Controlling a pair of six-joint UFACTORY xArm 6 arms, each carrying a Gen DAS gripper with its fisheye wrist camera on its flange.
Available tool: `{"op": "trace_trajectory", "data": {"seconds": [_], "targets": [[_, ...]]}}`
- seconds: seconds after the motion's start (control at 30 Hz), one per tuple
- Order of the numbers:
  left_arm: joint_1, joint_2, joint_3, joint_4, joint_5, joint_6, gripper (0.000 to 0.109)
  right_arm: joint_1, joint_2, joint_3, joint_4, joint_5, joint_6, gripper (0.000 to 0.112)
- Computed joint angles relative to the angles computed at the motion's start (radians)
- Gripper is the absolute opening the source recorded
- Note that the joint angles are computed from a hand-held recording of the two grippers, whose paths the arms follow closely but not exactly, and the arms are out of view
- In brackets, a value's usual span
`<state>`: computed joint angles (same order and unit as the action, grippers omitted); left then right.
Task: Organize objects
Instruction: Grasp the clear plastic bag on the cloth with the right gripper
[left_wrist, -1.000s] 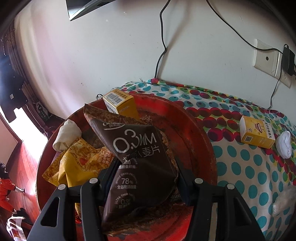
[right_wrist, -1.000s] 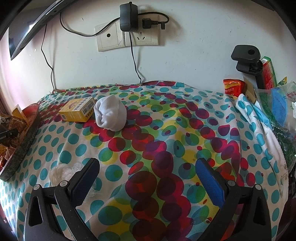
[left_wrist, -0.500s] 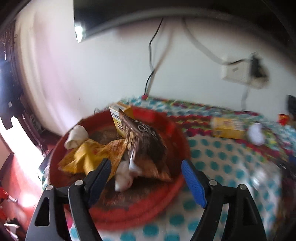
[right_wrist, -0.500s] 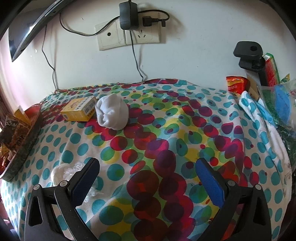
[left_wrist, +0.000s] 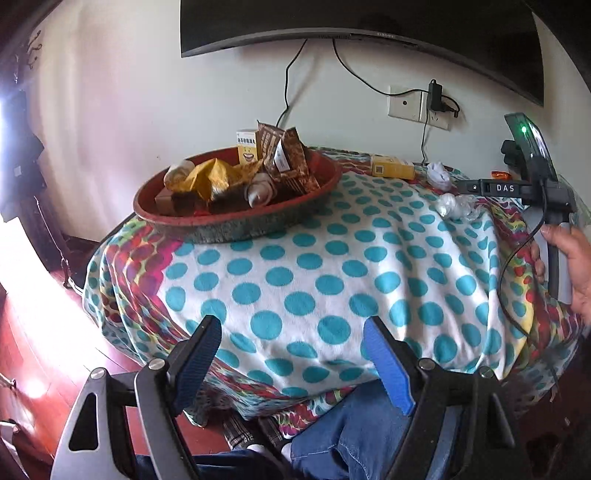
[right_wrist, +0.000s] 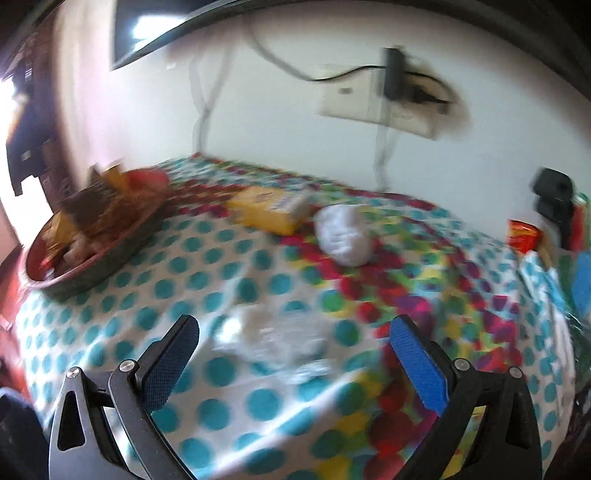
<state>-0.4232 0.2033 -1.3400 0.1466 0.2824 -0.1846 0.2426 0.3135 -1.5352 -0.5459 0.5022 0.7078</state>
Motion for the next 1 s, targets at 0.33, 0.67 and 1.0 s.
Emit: {"op": "trace_trajectory", "data": {"seconds": [0.33,0.67,1.0], "targets": [[-0.013,-0.034,0.060,-0.413,-0.066,0.316,0.082,-0.006,0.122,-0.123,0.283,0.101,-0.178,0.045],[0.003,-0.046,0.058,-0.576,-0.064,0.413,0.082,0.033,0.020,-0.020,0.021,0.065,-0.005,0.012],[0.005,-0.060,0.069,-0.544,-0.071,0.373,0.082,0.081,-0.086,0.043,-0.097,0.075,0.031,0.010]]}}
